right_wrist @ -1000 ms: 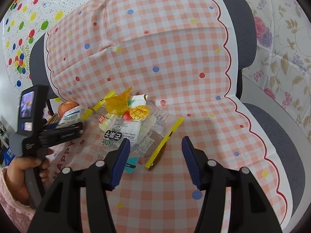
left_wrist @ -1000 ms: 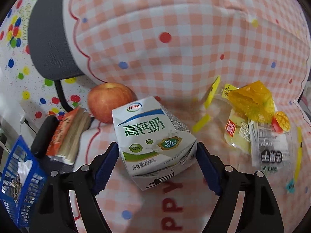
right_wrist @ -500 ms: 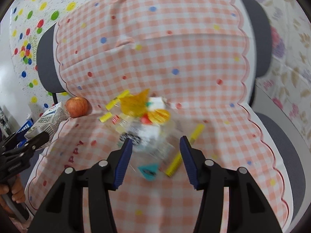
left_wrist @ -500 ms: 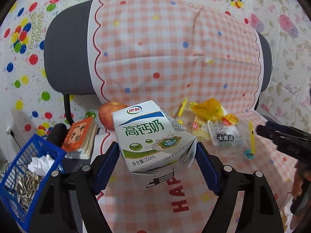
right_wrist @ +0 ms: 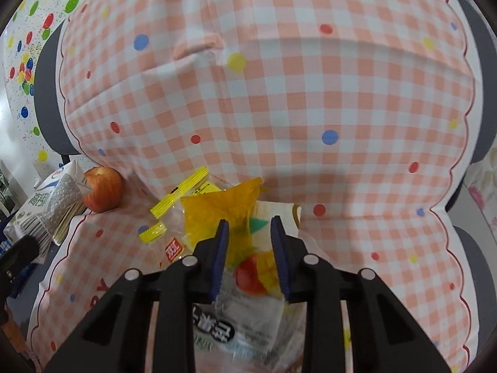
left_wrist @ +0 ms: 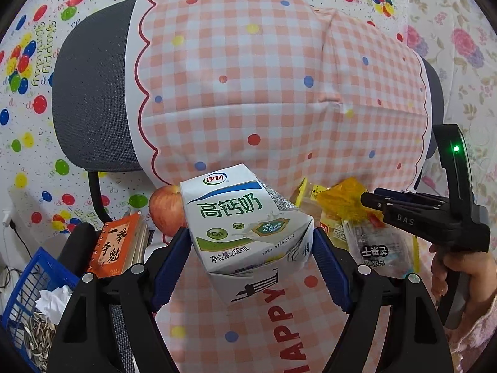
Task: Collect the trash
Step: 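Grasp the yellow snack packet with the right gripper while left holds the carton, then carry the carton and yellow packet to the bin, open the right gripper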
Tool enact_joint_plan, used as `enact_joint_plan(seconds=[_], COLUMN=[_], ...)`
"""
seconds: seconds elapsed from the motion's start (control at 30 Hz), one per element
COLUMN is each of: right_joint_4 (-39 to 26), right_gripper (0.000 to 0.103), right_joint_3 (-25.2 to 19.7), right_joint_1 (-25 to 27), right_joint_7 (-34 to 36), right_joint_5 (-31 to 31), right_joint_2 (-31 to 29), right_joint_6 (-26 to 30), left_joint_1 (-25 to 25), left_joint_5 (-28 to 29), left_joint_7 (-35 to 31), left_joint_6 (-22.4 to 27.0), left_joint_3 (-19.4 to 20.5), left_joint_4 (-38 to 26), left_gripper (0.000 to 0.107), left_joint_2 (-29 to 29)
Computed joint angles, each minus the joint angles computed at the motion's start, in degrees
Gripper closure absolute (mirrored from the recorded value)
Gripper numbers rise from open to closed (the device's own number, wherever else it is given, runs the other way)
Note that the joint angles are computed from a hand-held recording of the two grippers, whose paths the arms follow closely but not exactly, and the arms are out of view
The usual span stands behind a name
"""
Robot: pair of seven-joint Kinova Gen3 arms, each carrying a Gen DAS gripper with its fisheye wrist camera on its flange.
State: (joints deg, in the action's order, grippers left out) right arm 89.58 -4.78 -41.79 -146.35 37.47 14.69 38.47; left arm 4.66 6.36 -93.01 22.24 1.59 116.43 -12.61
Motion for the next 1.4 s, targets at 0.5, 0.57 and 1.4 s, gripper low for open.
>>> enact_joint_plan(seconds=[0.5,0.57,1.4], right_joint_4=[1.9,2.8,24.8], right_gripper=[0.102,0.102,0.102], right_joint_3=[0.5,-0.7,-33.1], right_joint_1=[-2.2,-2.5,7.2], right_joint_7=[-5.1,-7.2,-37.4], right_joint_5=[4.6,6.9,8.8], right_joint_2=[-3.6,-6.6,-36.8], right_joint_6=[-3.0,-1.7,24.9], left_joint_1=[0.0,0.3,19.9], left_joint_5=[-0.4,-0.3,5.8], left_joint_7=[0.4,0.2,-0.7], left_joint_6=[1.3,1.8,1.5], left_joint_3=[-0.4,-0.5,7.1], left_joint_4=[-0.1,-0.3,6.3], left_gripper=[0.029,0.029,0.032], left_joint_2=[-1.3,-3.2,-14.6])
